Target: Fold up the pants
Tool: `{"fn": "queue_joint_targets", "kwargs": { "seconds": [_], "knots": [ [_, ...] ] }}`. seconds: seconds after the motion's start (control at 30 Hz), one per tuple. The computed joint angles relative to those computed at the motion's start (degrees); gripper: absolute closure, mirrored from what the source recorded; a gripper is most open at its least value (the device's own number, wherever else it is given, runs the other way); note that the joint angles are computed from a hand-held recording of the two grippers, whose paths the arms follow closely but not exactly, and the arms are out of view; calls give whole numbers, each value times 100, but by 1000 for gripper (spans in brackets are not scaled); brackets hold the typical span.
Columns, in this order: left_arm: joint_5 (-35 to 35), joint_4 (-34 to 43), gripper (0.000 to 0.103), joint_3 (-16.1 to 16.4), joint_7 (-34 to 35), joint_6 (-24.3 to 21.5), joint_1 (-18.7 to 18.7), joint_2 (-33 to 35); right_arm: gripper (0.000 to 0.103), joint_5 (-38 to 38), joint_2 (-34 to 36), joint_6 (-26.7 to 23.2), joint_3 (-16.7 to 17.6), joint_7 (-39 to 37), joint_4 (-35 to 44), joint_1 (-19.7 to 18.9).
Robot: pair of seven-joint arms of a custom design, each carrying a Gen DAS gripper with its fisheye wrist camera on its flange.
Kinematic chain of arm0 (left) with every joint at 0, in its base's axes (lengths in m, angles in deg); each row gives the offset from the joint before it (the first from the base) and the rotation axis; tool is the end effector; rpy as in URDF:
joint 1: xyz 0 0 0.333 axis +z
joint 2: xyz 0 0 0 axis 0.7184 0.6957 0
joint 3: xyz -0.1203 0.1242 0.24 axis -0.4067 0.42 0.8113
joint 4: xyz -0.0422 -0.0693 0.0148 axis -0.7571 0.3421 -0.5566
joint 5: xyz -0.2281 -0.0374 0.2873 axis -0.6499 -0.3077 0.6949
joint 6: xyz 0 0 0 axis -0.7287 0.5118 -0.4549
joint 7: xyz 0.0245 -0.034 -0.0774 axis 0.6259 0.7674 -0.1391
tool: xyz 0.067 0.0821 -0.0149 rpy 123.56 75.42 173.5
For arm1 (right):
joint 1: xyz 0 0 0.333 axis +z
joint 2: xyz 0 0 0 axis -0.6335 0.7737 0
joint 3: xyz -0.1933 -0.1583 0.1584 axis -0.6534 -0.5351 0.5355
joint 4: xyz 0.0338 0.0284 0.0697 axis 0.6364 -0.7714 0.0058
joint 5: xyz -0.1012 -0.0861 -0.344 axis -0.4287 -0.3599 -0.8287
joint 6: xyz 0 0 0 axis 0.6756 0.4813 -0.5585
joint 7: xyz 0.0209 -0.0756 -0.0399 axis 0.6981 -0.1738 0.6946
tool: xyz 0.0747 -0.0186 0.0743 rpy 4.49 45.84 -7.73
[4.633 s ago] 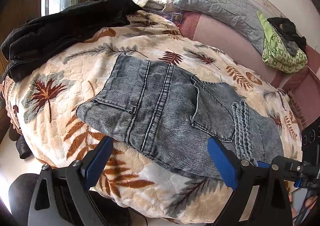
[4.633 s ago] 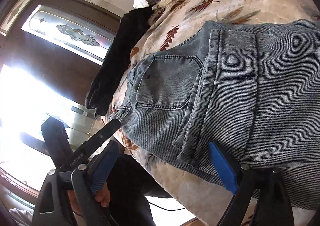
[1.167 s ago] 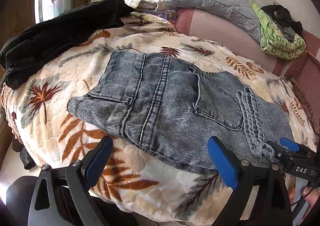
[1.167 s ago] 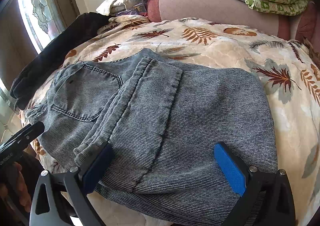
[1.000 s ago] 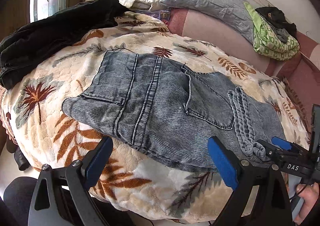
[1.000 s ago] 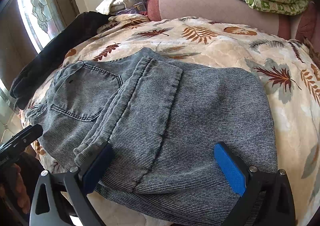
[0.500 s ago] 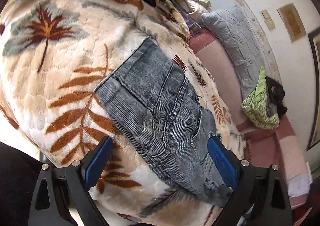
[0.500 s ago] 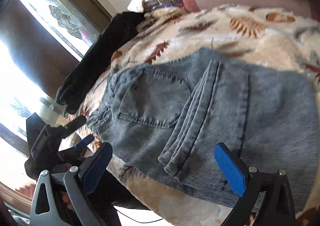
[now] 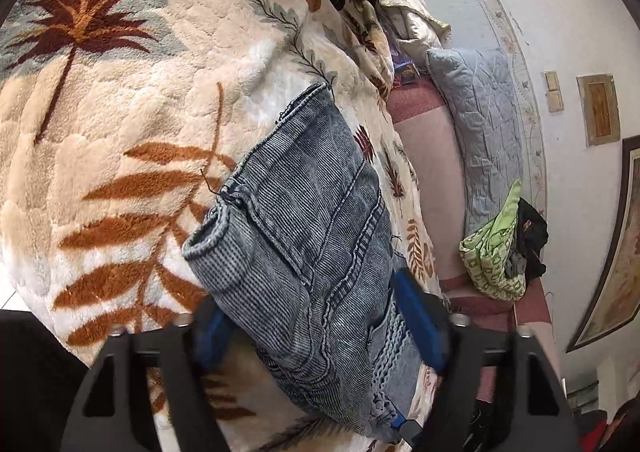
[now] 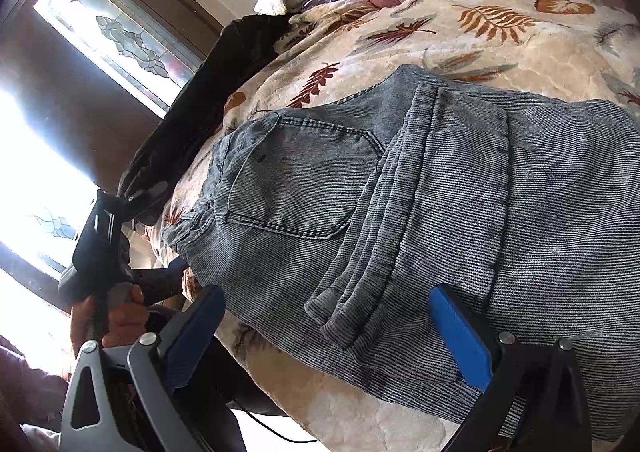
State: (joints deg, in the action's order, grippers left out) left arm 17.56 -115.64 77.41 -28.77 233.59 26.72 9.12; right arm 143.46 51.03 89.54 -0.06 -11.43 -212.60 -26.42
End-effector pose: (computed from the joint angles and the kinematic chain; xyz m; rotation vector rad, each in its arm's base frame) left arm 0.3781 -0.1046 0.4545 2.6378 -0.7239 1.4713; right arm 0.4929 0.1473 0.4626 -1.9941 1.2003 0.3625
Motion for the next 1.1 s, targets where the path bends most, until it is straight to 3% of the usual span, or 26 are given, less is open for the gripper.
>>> {"fn": "queue_joint_targets", "kwargs": {
  "seconds": [0.03,0.07,0.17,0.3,0.43,0.57,0.73,0.87,1.0,1.1],
  "knots": [
    [100,108,75,-159,-26,-360,178,-29,0,30,-11,-34,-16,-37,-12,-9],
    [22,178,86,-376,88,-608,363,-55,0,72,1,-78,-32,-58,-3,-17],
    [12,252,88,-743,249,-913,690,-176,0,266,55,-266,-89,-51,34,-71],
    [287,680,89,-1572,291,-1491,1414,-330,0,522,167,-590,-161,-11,116,-195],
    [1041,1580,89,-2294,404,-2073,1949,-249,0,1048,359,-1162,-283,32,243,-414],
    [2082,2863,89,-2874,684,-2653,2080,342,0,1954,279,-1345,-435,83,141,-731],
    [3431,4394,90,-3589,979,-3406,1815,1513,0,3072,-51,-1048,-813,-17,-159,-1214],
    [3996,5529,90,-3942,1490,-4313,1222,2853,0,3550,-180,-728,-1086,-44,-338,-1578],
    [3408,6508,90,-3987,2546,-5527,564,4339,0,3613,-6,-680,-1206,256,-345,-1861],
    [4009,6569,88,-3657,2361,-5747,57,4368,0,3573,118,-791,-1197,422,-285,-1993]
  ]
}}
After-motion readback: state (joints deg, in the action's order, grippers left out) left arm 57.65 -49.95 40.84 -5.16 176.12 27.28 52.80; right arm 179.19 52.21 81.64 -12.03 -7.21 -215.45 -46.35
